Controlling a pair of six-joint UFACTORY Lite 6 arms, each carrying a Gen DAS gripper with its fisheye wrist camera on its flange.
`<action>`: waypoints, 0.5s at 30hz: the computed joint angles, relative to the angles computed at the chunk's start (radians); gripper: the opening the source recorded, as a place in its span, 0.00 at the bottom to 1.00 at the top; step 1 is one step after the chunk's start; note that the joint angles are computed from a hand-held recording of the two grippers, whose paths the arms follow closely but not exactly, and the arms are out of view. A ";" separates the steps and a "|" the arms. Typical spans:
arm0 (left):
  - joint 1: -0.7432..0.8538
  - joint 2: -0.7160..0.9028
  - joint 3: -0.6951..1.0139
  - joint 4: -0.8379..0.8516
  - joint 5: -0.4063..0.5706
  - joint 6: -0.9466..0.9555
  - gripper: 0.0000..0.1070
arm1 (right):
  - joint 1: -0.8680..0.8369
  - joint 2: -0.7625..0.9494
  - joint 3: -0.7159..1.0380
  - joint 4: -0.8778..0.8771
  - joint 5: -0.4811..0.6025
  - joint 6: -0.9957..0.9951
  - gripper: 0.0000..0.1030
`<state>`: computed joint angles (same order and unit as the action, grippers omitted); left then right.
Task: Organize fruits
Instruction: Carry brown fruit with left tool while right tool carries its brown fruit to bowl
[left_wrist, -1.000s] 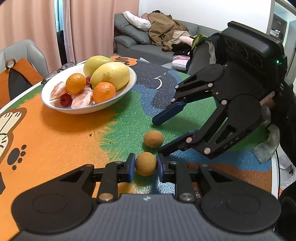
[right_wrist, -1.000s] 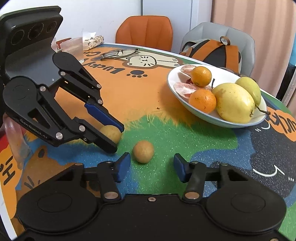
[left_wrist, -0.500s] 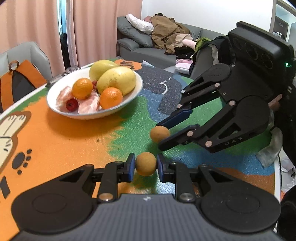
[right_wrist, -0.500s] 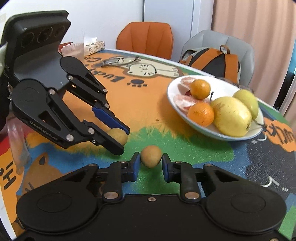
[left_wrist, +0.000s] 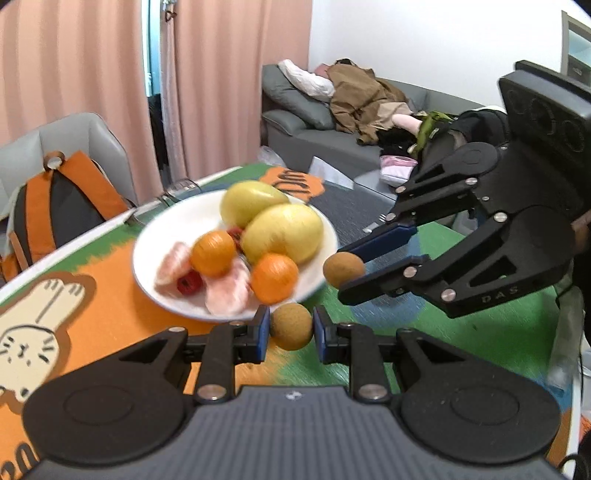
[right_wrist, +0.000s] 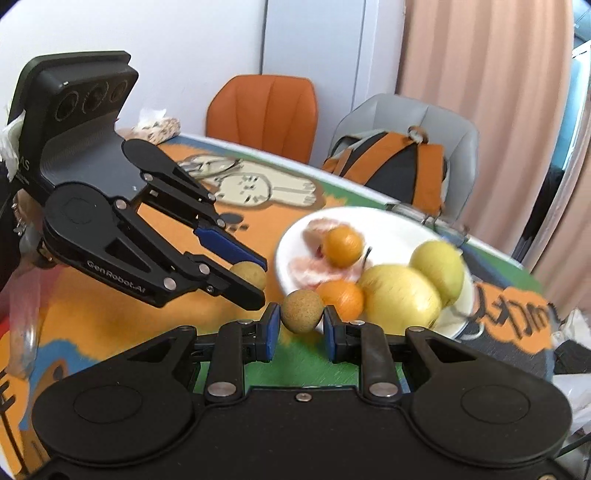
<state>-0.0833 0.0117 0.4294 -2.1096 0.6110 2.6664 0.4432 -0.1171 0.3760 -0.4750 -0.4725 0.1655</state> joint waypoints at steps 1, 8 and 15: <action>-0.002 0.013 0.017 -0.002 -0.001 -0.004 0.22 | -0.005 0.013 0.017 0.000 0.001 -0.002 0.23; -0.021 0.107 0.139 -0.060 -0.016 -0.033 0.22 | -0.059 0.126 0.162 -0.072 0.007 0.081 0.23; -0.013 0.198 0.265 -0.120 -0.016 -0.055 0.22 | -0.092 0.261 0.303 -0.028 -0.003 0.082 0.23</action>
<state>-0.0963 0.2097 0.6941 -2.2300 0.5953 2.6118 0.3508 0.1434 0.6794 -0.5033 -0.4753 0.2473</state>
